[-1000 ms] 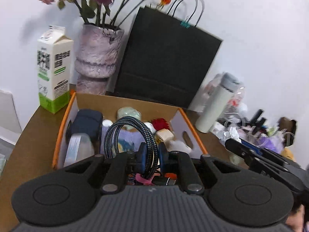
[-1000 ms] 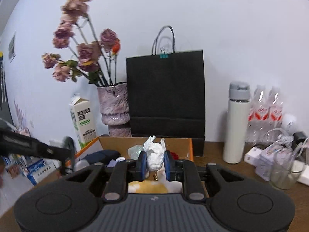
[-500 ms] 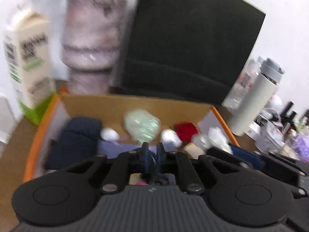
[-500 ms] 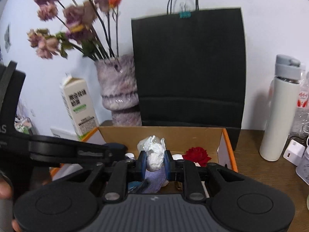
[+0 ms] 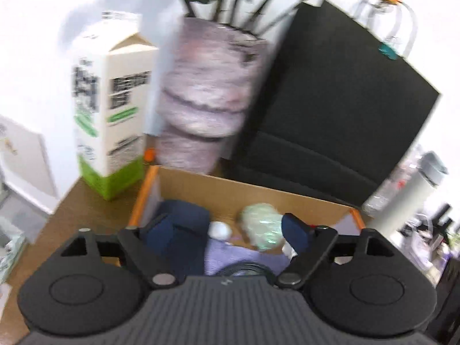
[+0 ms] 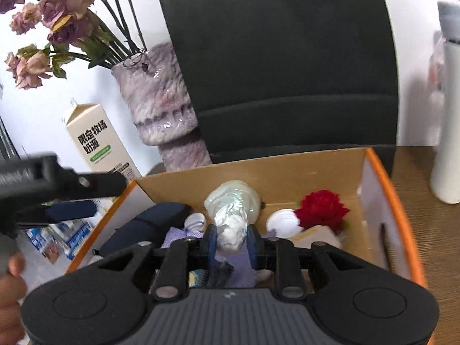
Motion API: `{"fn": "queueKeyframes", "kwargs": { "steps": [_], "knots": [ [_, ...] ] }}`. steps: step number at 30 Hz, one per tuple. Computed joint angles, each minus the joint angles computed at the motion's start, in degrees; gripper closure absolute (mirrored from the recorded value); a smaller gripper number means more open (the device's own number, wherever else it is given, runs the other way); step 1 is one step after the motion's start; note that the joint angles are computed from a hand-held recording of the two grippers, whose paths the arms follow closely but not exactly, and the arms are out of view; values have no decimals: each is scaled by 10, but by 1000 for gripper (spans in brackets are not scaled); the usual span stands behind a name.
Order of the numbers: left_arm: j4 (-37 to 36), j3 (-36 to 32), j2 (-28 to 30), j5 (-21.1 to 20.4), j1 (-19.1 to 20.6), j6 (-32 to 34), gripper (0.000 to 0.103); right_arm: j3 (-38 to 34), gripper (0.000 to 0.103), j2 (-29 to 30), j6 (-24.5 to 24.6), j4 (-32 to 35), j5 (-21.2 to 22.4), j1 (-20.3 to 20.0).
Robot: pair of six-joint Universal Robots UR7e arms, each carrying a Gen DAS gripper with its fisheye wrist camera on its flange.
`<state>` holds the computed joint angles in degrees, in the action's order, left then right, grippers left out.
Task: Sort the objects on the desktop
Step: 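Carry the braided cable and white tissue into the box and release both, then grasp the yellow block with the left tool while the right tool grasps the black USB cable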
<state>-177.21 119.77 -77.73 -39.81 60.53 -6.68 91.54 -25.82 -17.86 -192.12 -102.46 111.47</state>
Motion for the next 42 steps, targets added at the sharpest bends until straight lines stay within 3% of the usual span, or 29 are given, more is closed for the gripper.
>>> {"fn": "queueKeyframes", "kwargs": {
  "steps": [2,6,12,15,17,20,23,28,31,35,39,42],
  "knots": [
    [37,-11,7,21,2,-18,14,-4,41,7,12,9,1,-5],
    [57,-19,17,26,3,-13,12,2,41,2,13,-17,-31,3],
    [49,-10,28,55,-21,-3,8,27,38,-25,-45,-96,-74,24],
    [61,20,-3,23,-42,-25,5,60,38,-50,-79,-125,-96,38],
    [36,53,-25,5,-61,-4,0,107,37,-76,-83,-165,-81,38],
    [33,90,-40,44,-97,3,0,160,37,-120,-112,-152,-67,34],
    [82,122,-57,68,-123,-14,0,189,38,-130,-129,-164,-109,34],
    [146,197,-91,96,-155,-94,3,253,44,-149,-133,-158,-113,11],
    [139,254,-104,110,-181,-152,6,273,45,-144,-132,-170,-119,3],
    [104,278,-65,101,-187,-177,21,305,46,-125,-134,-256,-102,-12],
    [-16,276,22,126,-176,-144,25,331,46,-117,-110,-293,-78,-33],
    [-65,269,51,118,-165,-124,26,337,46,-115,-121,-287,-94,-36]
  ]
}}
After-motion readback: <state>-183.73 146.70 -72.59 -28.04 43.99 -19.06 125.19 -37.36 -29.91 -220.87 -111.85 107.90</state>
